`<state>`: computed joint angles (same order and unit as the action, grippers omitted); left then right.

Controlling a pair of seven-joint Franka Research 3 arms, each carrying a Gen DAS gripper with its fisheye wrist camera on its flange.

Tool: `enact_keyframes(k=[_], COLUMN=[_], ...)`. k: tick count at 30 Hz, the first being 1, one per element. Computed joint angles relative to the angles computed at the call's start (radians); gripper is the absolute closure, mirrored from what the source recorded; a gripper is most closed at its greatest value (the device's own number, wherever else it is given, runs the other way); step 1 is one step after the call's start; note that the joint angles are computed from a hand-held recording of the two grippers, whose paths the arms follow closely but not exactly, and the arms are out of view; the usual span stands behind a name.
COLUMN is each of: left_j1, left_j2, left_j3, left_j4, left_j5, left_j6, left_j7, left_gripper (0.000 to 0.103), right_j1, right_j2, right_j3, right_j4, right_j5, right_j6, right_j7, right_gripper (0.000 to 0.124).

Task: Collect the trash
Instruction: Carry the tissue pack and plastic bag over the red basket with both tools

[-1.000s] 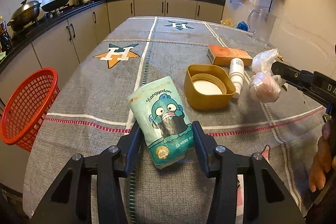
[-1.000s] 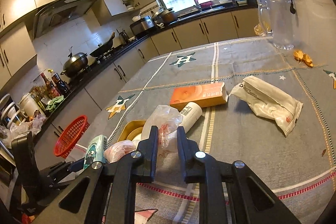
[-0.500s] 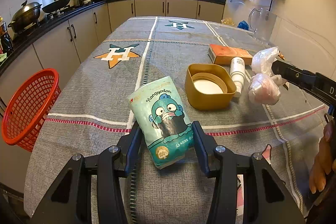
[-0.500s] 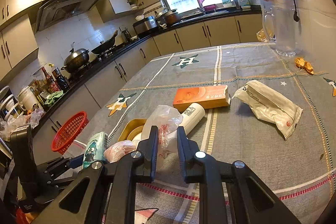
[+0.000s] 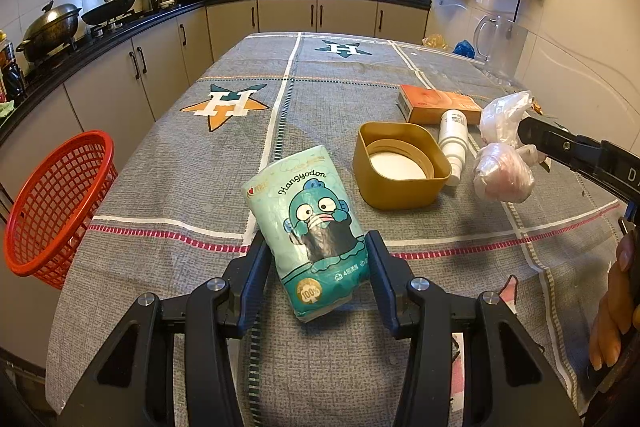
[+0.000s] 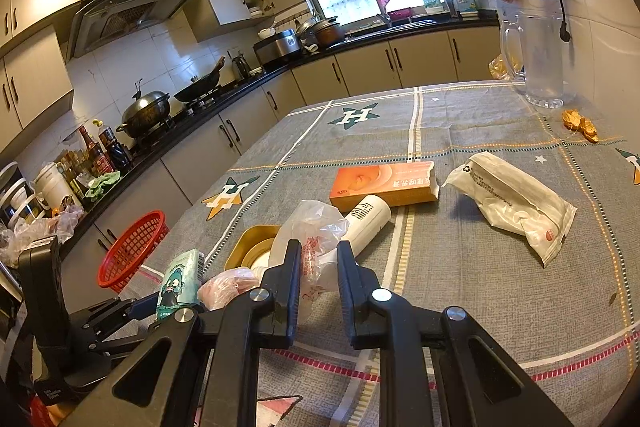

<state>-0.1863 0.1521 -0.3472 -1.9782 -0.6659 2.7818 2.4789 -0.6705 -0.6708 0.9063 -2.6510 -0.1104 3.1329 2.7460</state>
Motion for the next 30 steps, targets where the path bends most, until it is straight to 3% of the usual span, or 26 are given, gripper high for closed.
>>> enact_keyframes(k=[15, 21, 30], left_j1=[0.001, 0.005, 0.01], left_j2=[0.0, -0.008, -0.038], left_j3=[-0.001, 0.0, 0.018], left_j4=[-0.002, -0.006, -0.017], left_j5=[-0.003, -0.018, -0.084], left_j6=[0.012, 0.01, -0.007], left_j7=[-0.003, -0.006, 0.035], left_gripper=[0.057, 0.057, 0.057], right_j1=[-0.002, 0.033, 0.072], right_j2=[-0.005, -0.016, -0.034], right_j3=[0.007, -0.011, -0.025], right_j4=[0.0, -0.016, 0.039], right_j5=[0.002, 0.019, -0.031], right_j6=[-0.005, -0.004, -0.079], right_j7=[0.011, 0.036, 0.059], right_gripper=[0.105, 0.105, 0.105])
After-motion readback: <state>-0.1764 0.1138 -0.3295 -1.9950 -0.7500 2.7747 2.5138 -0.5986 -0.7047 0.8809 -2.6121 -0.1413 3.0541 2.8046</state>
